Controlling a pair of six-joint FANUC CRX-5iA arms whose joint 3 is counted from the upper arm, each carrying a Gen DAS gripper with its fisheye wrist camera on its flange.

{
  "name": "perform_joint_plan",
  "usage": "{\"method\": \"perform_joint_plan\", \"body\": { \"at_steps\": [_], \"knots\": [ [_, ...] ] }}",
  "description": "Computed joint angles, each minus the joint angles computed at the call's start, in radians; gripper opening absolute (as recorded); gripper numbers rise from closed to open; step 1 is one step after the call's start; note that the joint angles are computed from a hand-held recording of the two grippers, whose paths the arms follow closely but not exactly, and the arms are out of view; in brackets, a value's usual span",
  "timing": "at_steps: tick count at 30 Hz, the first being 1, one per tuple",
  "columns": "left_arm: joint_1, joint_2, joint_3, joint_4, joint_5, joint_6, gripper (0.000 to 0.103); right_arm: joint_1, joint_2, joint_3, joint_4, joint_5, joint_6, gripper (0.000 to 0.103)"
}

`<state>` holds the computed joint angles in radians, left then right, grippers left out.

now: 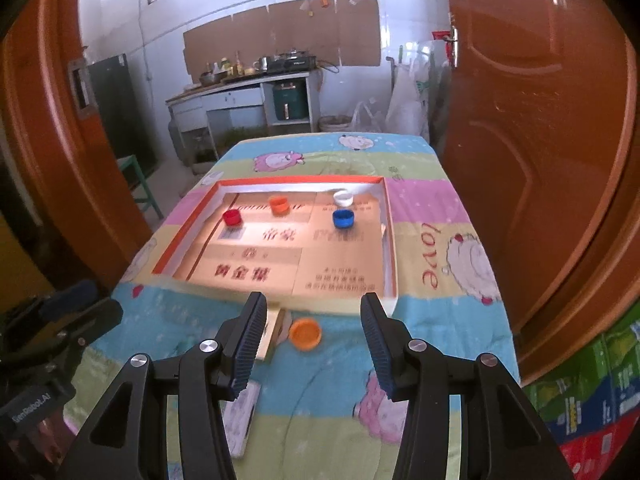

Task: Organize rigid objects
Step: 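Withdraw both tools from the tray back toward the remaining objects, then grasp the white Hello Kitty box with the right tool while the left tool grasps the teal tube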

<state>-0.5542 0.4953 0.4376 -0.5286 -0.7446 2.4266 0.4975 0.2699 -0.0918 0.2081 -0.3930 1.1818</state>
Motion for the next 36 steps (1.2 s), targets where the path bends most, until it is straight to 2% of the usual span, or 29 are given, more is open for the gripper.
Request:
{"method": "perform_joint_plan", "body": {
  "at_steps": [5, 9, 14, 17, 26, 32, 36],
  "knots": [
    [-0.034, -0.043, -0.079, -0.053, 0.014, 0.088, 0.050, 0.030, -0.071, -0.138, 0.086, 0.058, -0.120, 0.050],
    [-0.067, -0.068, -0.128, -0.123, 0.013, 0.178, 0.050, 0.054, -0.107, -0.243, 0.204, 0.102, -0.249, 0.051],
    [-0.095, -0.081, -0.166, -0.190, 0.020, 0.283, 0.050, 0.075, -0.125, -0.319, 0.281, 0.132, -0.329, 0.051],
    [-0.109, -0.077, -0.178, -0.222, 0.017, 0.322, 0.050, 0.088, -0.113, -0.327, 0.268, 0.141, -0.307, 0.051],
    [-0.108, -0.051, -0.200, -0.217, 0.035, 0.334, 0.050, 0.115, -0.030, -0.312, 0.293, 0.140, -0.324, 0.051],
    [-0.096, -0.060, -0.229, -0.209, 0.056, 0.349, 0.050, 0.126, 0.021, -0.254, 0.237, 0.114, -0.283, 0.051],
    [-0.085, -0.066, -0.243, -0.197, 0.068, 0.346, 0.050, 0.124, 0.053, -0.251, 0.361, 0.118, -0.402, 0.051]
  ]
}}
